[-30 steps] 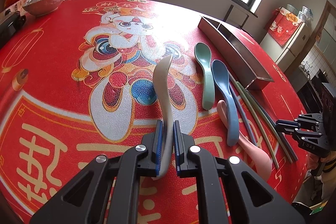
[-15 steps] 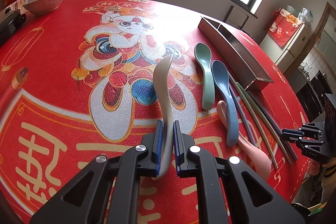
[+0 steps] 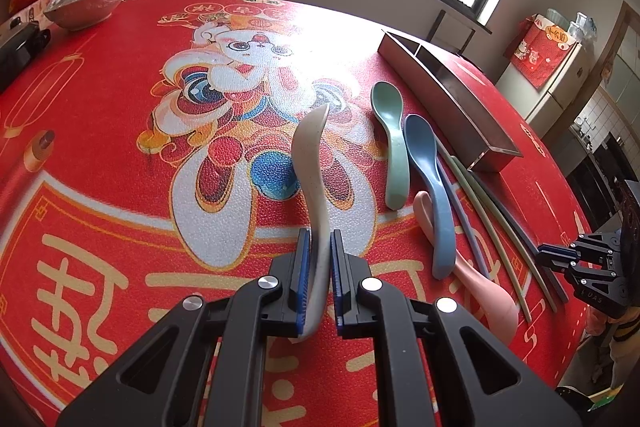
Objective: Organize utensils
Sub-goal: 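Lift the blue chopstick with the right gripper and carry it over the steel tray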
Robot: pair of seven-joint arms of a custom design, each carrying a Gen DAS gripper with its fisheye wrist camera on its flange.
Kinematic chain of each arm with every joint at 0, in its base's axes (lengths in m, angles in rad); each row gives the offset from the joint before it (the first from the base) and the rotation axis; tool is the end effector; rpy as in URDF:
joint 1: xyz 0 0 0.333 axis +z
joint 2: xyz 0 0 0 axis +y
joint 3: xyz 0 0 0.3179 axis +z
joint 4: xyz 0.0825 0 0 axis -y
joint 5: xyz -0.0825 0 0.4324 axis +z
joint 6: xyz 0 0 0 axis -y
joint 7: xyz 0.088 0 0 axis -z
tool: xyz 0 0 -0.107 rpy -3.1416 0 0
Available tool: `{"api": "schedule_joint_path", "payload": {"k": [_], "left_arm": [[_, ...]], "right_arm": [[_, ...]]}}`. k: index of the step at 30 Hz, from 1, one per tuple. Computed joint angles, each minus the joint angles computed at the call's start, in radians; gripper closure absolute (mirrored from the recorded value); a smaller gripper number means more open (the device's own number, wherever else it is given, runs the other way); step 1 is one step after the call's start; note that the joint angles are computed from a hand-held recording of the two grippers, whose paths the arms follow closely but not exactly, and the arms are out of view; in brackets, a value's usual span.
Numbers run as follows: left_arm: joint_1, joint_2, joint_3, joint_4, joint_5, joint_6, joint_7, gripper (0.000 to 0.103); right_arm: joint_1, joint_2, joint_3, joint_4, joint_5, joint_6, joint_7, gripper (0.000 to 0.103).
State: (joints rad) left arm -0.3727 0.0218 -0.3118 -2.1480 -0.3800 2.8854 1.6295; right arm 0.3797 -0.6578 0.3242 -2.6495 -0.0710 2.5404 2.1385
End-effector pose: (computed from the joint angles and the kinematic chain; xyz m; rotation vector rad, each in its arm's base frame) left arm 0.5000 -0.3793 0.4474 -1.5528 2.3630 -1.0832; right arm 0.3310 0.2823 0.4742 -2.0215 1.6996 -0.4552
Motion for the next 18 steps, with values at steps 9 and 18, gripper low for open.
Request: {"api": "schedule_joint_path", "payload": {"k": [9,18], "left_arm": [[0.001,0.001,-0.001,-0.001,0.0,0.002,-0.002,0.093],[0.002,-0.006,-0.001,-0.01,-0.041,0.019,0.018,0.096]], "right_arm": [[0.023,-0.077,-0.031,-0.038,0.068,0.063,-0.015,0.097],[0.015,-0.064,-0.043,-0.012,0.12,0.121,-0.057,0.097]]}}
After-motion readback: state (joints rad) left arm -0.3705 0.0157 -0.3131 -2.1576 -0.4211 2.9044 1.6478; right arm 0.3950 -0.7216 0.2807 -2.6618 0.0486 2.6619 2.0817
